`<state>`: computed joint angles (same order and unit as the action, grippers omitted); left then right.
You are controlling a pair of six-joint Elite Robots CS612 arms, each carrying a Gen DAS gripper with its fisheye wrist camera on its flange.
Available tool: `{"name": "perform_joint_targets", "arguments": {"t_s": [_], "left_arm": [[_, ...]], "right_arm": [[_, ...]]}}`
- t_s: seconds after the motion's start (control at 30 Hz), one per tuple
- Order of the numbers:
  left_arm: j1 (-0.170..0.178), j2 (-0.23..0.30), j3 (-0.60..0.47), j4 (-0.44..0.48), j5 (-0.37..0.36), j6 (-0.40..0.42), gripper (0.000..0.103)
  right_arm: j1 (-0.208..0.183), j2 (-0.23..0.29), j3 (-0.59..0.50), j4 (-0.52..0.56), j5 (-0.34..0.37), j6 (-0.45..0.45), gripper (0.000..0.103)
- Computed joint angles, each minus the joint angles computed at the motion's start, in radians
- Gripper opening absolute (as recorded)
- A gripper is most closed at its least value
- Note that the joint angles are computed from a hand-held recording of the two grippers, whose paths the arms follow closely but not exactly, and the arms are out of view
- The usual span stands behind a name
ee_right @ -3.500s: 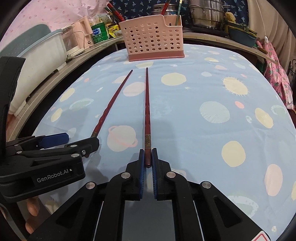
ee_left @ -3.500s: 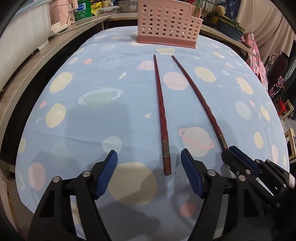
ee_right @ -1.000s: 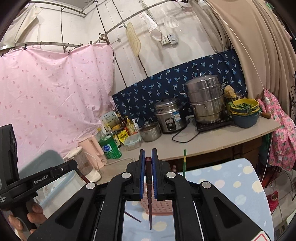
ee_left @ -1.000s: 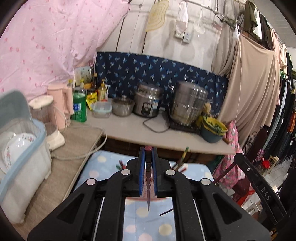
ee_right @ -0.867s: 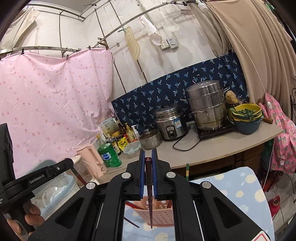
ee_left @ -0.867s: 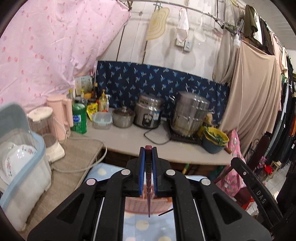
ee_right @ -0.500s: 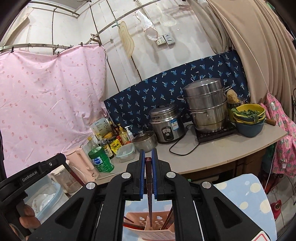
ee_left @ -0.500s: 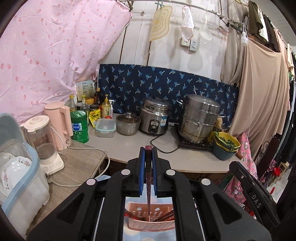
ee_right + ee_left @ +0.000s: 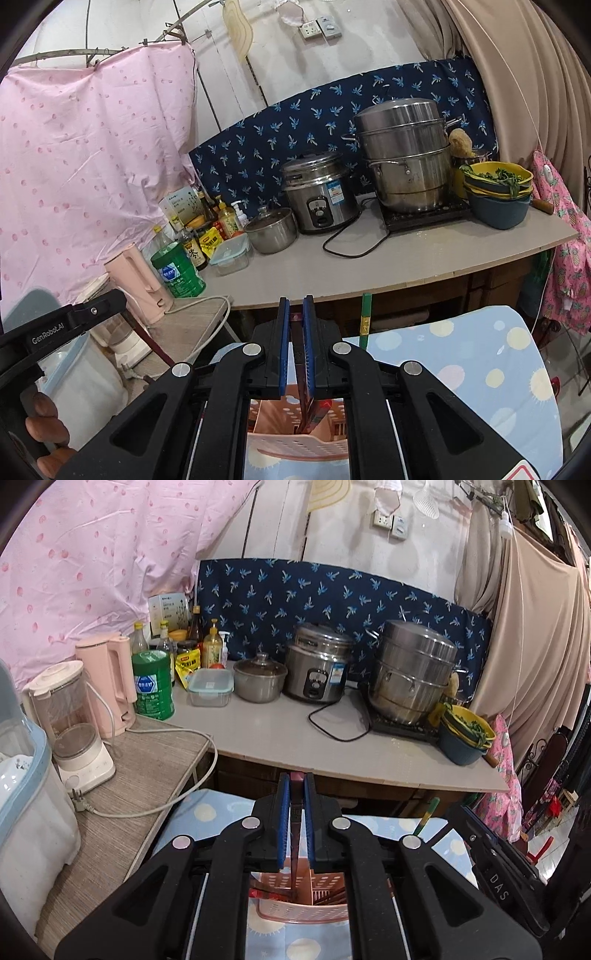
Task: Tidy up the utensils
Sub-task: 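Open both tools to release the dark red chopsticks in the basket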
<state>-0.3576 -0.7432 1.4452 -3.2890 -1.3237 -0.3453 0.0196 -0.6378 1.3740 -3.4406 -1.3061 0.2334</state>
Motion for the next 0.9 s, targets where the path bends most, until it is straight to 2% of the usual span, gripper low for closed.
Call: {"name": "perform_joint_targets", "arguments": {"t_s": [0.07,0.13,0.2,0.3,0.6,0.73,0.8,0.9], "left_arm": [[0.001,0.001,0.001,0.001,-0.004,-0.001,0.008],[0.0,-0.001,0.008,0.001,-0.003,-0.002,0.014],[-0.002,-0.005,0.017,-0.005,0.009,-0.004,0.028],[-0.009,-0.011,0.035,-0.034,0.046,-0.005,0.043],[-0.027,-0.047,0.116,-0.086,0.1,0.026,0.062],[-0.038,-0.063,0.16,-0.089,0.126,0.036,0.064],[-0.042,-0.068,0.18,-0.093,0.133,0.037,0.071],[-0.052,-0.077,0.217,-0.106,0.155,0.038,0.077]], "right_arm": [[0.0,0.0,0.001,0.003,0.003,0.004,0.009],[0.0,-0.005,0.009,-0.006,0.005,0.006,0.012],[0.0,-0.011,0.019,-0.013,0.011,0.005,0.012],[-0.001,-0.023,0.038,-0.028,0.017,0.005,0.016],[0.004,-0.063,0.12,-0.08,0.01,-0.031,0.032],[0.009,-0.082,0.17,-0.104,0.001,-0.065,0.04],[0.011,-0.091,0.197,-0.119,-0.001,-0.077,0.046],[0.011,-0.105,0.243,-0.135,-0.003,-0.088,0.051]]}}
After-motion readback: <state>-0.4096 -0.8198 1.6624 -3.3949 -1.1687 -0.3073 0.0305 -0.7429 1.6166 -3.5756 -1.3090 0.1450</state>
